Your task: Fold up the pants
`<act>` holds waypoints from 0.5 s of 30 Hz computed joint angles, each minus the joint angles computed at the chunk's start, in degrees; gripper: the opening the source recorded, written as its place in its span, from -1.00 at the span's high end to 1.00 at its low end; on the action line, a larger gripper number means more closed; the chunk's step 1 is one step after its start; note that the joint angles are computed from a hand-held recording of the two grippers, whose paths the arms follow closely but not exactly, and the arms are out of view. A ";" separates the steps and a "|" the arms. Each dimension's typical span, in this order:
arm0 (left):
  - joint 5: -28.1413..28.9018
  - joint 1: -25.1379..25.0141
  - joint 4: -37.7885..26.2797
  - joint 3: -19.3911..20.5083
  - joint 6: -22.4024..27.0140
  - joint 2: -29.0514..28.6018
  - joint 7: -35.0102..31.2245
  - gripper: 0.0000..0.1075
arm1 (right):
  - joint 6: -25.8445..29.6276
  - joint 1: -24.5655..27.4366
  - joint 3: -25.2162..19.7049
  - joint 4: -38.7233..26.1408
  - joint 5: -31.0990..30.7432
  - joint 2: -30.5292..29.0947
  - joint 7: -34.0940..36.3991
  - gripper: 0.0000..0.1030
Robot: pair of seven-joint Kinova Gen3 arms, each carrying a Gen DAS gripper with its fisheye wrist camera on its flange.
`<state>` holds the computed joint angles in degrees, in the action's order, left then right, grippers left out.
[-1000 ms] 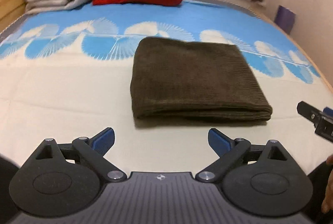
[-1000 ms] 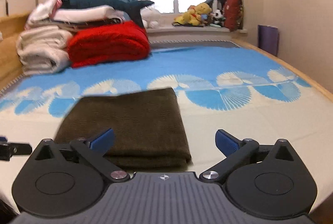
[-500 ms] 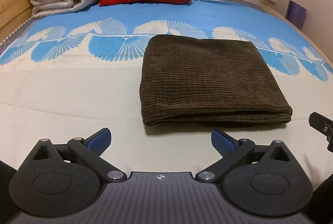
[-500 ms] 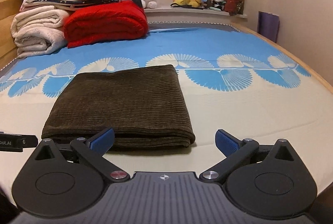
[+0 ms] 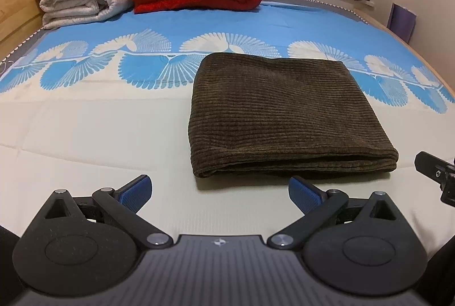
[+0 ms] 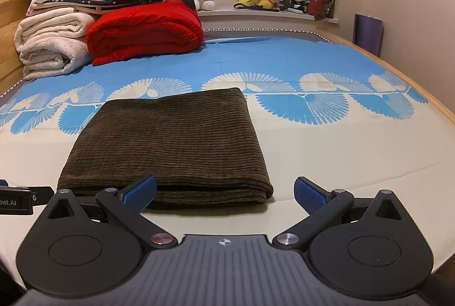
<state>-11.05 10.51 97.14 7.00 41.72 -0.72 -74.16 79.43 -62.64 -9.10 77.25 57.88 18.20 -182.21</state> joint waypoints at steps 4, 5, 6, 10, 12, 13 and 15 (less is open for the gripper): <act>0.61 -0.07 0.22 -0.10 -0.43 -0.18 -0.78 -0.91 | -0.64 0.28 -0.15 0.94 0.01 -0.58 0.26 -0.98; 0.64 -0.09 0.28 -0.10 -0.53 -0.23 -0.88 -0.91 | -0.72 0.34 -0.23 1.02 0.03 -0.63 0.31 -0.98; 0.78 -0.14 0.25 -0.12 -0.56 -0.23 -1.09 -0.91 | -0.73 0.38 -0.29 1.06 0.06 -0.64 0.32 -0.98; 1.07 -0.28 0.23 -0.18 -0.66 -0.22 -1.48 -0.91 | -0.73 0.40 -0.39 1.09 0.33 -0.63 0.16 -0.98; 1.21 -0.33 0.27 -0.20 -0.71 -0.26 -1.69 -0.91 | -0.73 0.45 -0.39 1.03 0.30 -0.62 0.02 -0.98; 1.35 -0.38 0.35 -0.23 -0.88 -0.30 -1.84 -0.91 | -0.73 0.45 -0.39 1.07 0.31 -0.62 -0.07 -0.98; 1.39 -0.42 0.47 -0.20 -1.12 -0.37 -1.80 -0.91 | -0.84 0.41 -0.44 1.36 0.46 -0.75 -0.35 -0.98</act>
